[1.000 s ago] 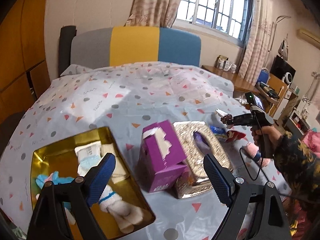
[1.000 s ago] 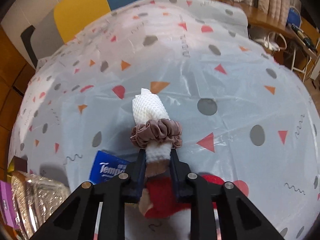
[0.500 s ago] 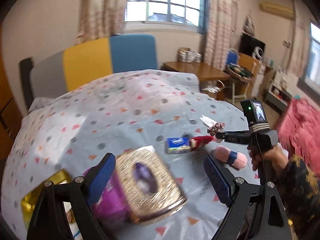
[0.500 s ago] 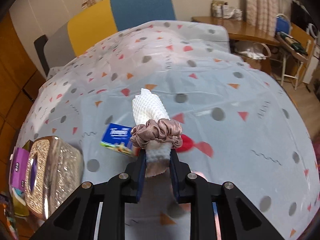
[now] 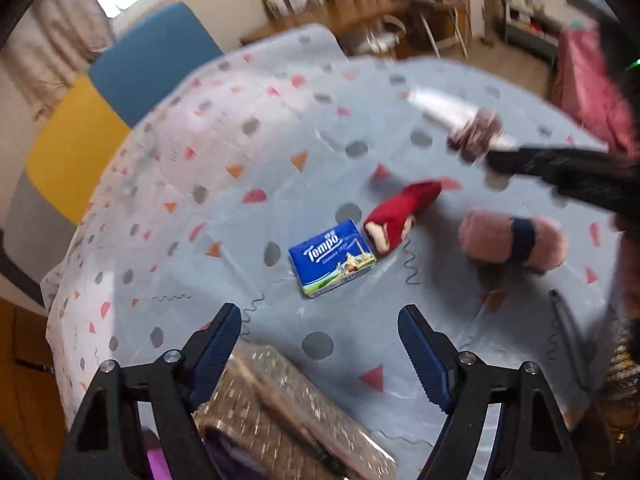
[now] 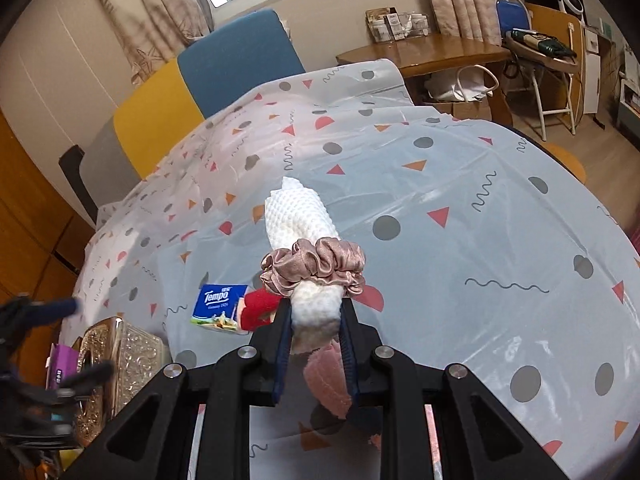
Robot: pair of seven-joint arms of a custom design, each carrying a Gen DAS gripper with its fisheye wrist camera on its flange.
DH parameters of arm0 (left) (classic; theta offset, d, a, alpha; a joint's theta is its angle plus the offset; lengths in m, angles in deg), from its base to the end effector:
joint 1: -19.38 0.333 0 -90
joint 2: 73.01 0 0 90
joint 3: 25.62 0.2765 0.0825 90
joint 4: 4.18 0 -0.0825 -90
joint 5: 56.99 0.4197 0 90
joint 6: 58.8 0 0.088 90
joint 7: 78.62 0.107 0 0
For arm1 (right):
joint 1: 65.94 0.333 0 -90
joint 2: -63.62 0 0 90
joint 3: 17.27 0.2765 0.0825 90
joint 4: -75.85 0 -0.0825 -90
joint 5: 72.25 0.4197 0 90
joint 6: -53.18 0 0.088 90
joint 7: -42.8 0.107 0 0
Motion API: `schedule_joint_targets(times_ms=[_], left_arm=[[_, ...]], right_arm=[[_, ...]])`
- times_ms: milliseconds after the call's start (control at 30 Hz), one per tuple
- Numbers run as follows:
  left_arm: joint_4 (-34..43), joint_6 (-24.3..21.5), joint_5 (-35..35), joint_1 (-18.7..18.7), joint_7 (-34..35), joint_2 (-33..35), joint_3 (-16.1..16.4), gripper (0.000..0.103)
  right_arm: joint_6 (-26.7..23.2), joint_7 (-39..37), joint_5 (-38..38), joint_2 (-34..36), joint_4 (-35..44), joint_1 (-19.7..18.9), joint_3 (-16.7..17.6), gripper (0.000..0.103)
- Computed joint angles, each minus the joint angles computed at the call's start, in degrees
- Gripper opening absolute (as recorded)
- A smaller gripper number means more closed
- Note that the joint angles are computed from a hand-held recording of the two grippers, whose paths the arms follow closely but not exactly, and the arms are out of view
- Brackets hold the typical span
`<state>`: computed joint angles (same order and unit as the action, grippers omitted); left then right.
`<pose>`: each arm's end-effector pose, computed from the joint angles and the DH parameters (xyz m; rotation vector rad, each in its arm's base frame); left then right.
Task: Organize soft objects
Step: 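Reach the left gripper to the blue Tempo tissue pack and grasp it, then lift the Tempo pack with the left gripper while the right gripper holds the mesh puff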
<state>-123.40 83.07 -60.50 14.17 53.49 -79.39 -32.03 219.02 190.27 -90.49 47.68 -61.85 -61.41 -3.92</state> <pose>0.5865 -0.1218 0.4788 -0.8843 2.5447 -0.3898 0.5082 0.1862 0.4473 -1.3304 1.9976 -0.4390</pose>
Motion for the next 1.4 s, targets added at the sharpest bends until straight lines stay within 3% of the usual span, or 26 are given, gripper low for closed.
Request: schedule_joint_targets(times_ms=[267,400,567,767,900,967,1100,1267,1400], left_arm=[[8.63,-3.95,14.19,-0.59,-4.85,10.92,-2.76,0.091],[11.05,-3.15,19.84,-1.33,-5.56,14.61,-3.06,0.091],[13.79,-1.43,23.47,-1.81,-4.95,18.32,-3.14,0.091],[16.33,-2.80,19.48,-1.08,1.81,21.29,-4.46,0.090],[18.17,-6.88,15.51,-0.69,4.35,22.05,-5.14,0.067],[18.66,-8.70,14.17,-0.67,5.12,21.81,-5.24,0.063],[17.78,-10.33,12.15,-0.66,6.41,19.86,-5.31,0.044],[17.17,-14.18,10.36,-0.67,7.48,16.89,-5.00,0.031],[16.41,-18.71,4.98,0.37,9.90,14.17,-4.60,0.029]], right_arm=[[3.09,0.03,2.95,-1.75,-2.29,-0.85,0.13,0.022],[3.54,0.22,3.63,-2.39,-2.90,-1.99,1.05,0.022],[4.05,-0.08,4.36,-3.12,-3.56,-2.75,1.72,0.022],[4.98,-1.31,5.68,-3.34,-3.94,-2.88,1.95,0.022],[5.15,-2.54,6.70,-3.18,-3.86,-2.71,1.90,0.022],[5.16,-2.82,6.82,-3.18,-3.86,-2.93,2.08,0.022],[4.85,-2.61,6.50,-3.26,-3.80,-3.58,2.75,0.022],[3.92,-3.65,6.69,-2.32,-2.98,-2.76,2.11,0.022],[1.41,-3.58,4.89,-1.08,-1.30,-2.48,2.22,0.022]])
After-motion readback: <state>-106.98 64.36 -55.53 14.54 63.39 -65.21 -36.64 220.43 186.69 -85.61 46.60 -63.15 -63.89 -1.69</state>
